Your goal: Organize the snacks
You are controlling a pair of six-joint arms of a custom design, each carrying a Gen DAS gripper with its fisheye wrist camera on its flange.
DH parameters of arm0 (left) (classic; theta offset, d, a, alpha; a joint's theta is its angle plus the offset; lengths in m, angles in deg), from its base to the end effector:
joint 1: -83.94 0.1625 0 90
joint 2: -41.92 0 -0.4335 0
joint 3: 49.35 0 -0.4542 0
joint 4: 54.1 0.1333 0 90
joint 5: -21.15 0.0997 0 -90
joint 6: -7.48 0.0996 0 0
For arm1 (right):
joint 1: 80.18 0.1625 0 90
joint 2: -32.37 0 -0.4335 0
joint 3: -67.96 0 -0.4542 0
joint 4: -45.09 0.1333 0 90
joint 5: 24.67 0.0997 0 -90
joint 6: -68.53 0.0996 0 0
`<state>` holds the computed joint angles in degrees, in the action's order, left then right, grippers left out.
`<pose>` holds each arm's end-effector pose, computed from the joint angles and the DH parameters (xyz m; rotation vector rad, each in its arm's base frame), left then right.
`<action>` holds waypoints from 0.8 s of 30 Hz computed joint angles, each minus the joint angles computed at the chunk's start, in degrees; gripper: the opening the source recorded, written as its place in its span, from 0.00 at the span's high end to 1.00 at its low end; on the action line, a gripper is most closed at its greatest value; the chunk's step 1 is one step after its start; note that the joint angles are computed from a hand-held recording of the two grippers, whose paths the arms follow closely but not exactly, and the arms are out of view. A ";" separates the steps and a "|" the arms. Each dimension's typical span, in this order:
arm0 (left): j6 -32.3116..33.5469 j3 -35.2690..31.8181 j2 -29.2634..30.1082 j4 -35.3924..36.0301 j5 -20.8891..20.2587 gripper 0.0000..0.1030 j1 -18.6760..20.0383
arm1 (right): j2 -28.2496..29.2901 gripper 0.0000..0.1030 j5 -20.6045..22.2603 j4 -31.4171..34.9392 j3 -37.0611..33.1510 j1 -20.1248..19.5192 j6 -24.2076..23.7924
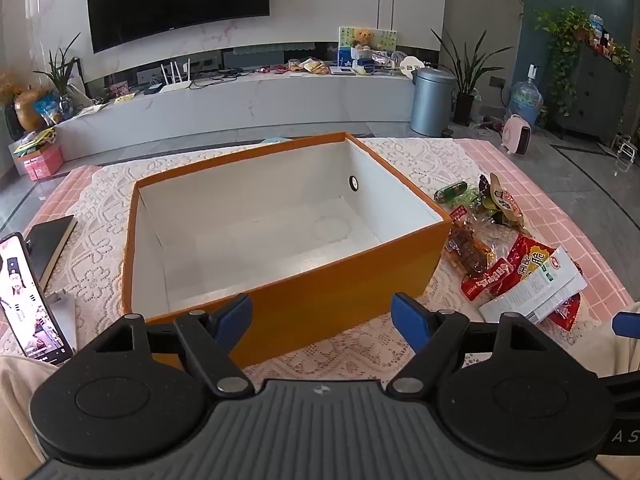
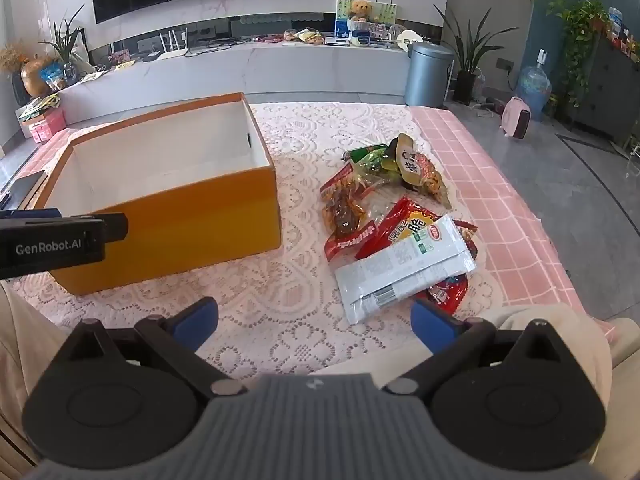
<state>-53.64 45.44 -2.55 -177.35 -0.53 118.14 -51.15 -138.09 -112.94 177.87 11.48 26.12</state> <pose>-0.4387 -0.5712 0.0522 0.1148 2.0824 -1.0371 0.1108 -0.5881 0.3893 0.7343 -2.3250 0.6911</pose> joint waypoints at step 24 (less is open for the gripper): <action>0.95 1.67 -0.47 -3.69 2.30 0.16 -0.49 | 0.70 0.03 -0.85 0.88 -0.49 -0.47 0.73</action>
